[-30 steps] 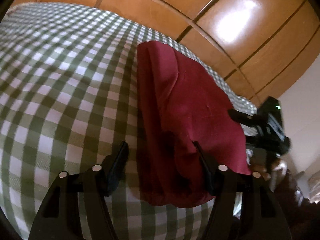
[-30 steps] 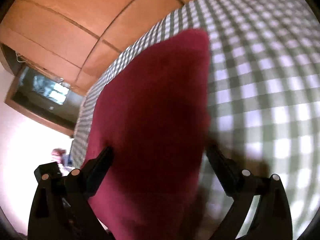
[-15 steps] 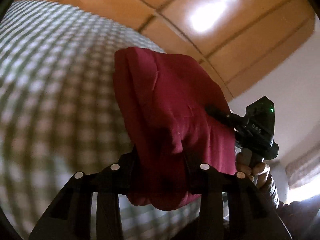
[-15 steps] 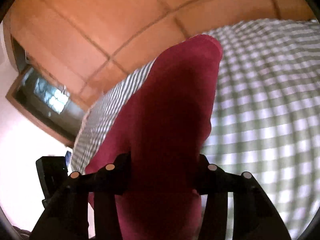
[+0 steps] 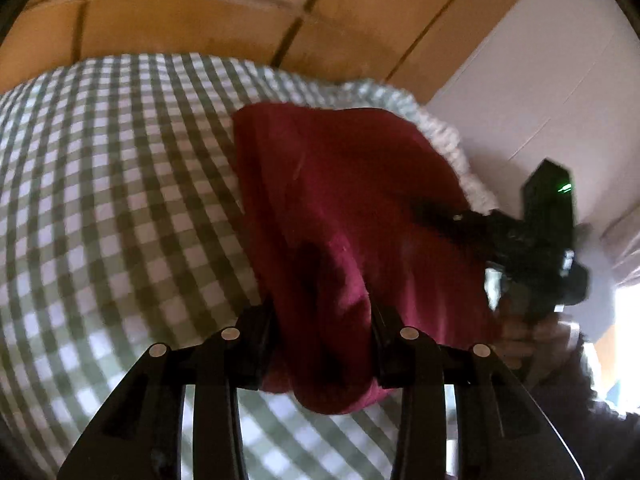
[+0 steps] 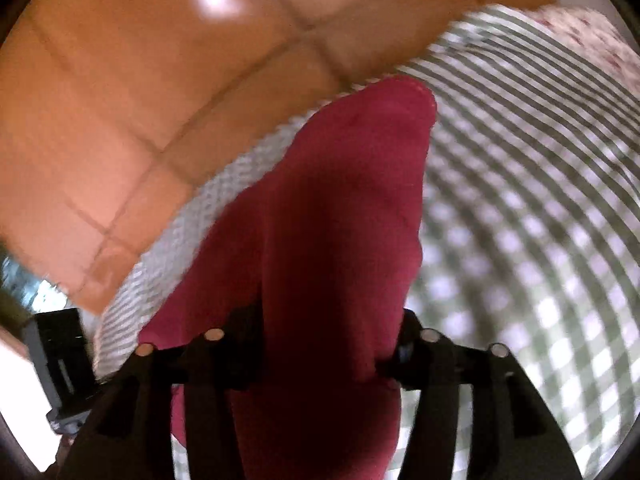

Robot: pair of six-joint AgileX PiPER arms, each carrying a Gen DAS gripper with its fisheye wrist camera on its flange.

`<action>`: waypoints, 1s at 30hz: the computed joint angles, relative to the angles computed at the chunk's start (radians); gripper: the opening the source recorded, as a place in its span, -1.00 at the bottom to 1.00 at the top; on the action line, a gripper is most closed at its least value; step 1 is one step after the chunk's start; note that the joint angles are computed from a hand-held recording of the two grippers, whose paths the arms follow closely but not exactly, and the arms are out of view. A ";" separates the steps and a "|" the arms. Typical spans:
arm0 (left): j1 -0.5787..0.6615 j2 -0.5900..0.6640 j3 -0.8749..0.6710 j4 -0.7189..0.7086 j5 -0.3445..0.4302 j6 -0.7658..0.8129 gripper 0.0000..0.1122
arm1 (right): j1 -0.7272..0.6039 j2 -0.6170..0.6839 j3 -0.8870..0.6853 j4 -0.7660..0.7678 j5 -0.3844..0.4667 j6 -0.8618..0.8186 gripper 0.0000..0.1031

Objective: Fold small clothes

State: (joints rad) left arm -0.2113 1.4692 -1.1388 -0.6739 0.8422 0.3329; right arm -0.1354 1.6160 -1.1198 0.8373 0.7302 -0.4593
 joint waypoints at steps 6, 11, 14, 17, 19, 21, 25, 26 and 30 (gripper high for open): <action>-0.112 -0.008 -0.014 0.221 -0.102 -0.167 -0.34 | -0.048 -0.156 0.088 -0.043 -0.052 -0.026 0.24; -0.114 -0.049 0.011 0.293 -0.160 -0.224 -0.34 | 0.001 -0.341 0.154 -0.066 -0.015 -0.062 -0.10; -0.110 -0.061 0.018 0.304 -0.149 -0.251 -0.34 | 0.118 -0.396 0.215 -0.156 -0.034 0.024 -0.18; -0.152 -0.048 0.041 0.423 -0.186 -0.343 -0.28 | 0.236 -0.358 0.280 -0.291 -0.076 0.166 -0.26; -0.152 -0.025 0.071 0.436 -0.213 -0.347 -0.23 | 0.266 -0.336 0.351 -0.264 -0.167 0.186 -0.26; -0.126 -0.031 0.113 0.388 -0.250 -0.319 -0.02 | 0.294 -0.346 0.369 -0.285 -0.216 0.232 -0.26; -0.120 -0.068 0.118 0.412 -0.228 -0.381 0.07 | 0.363 -0.346 0.337 -0.472 -0.222 0.448 -0.21; -0.141 -0.085 0.120 0.476 -0.229 -0.444 0.14 | 0.383 -0.353 0.329 -0.525 -0.218 0.507 -0.16; -0.186 -0.161 0.147 0.628 -0.209 -0.624 0.36 | 0.469 -0.363 0.313 -0.728 -0.217 0.763 0.13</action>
State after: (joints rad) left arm -0.3972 1.3084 -0.9919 -0.0457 0.6332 -0.2910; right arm 0.3337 1.2531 -0.8064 0.1088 0.5130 0.3033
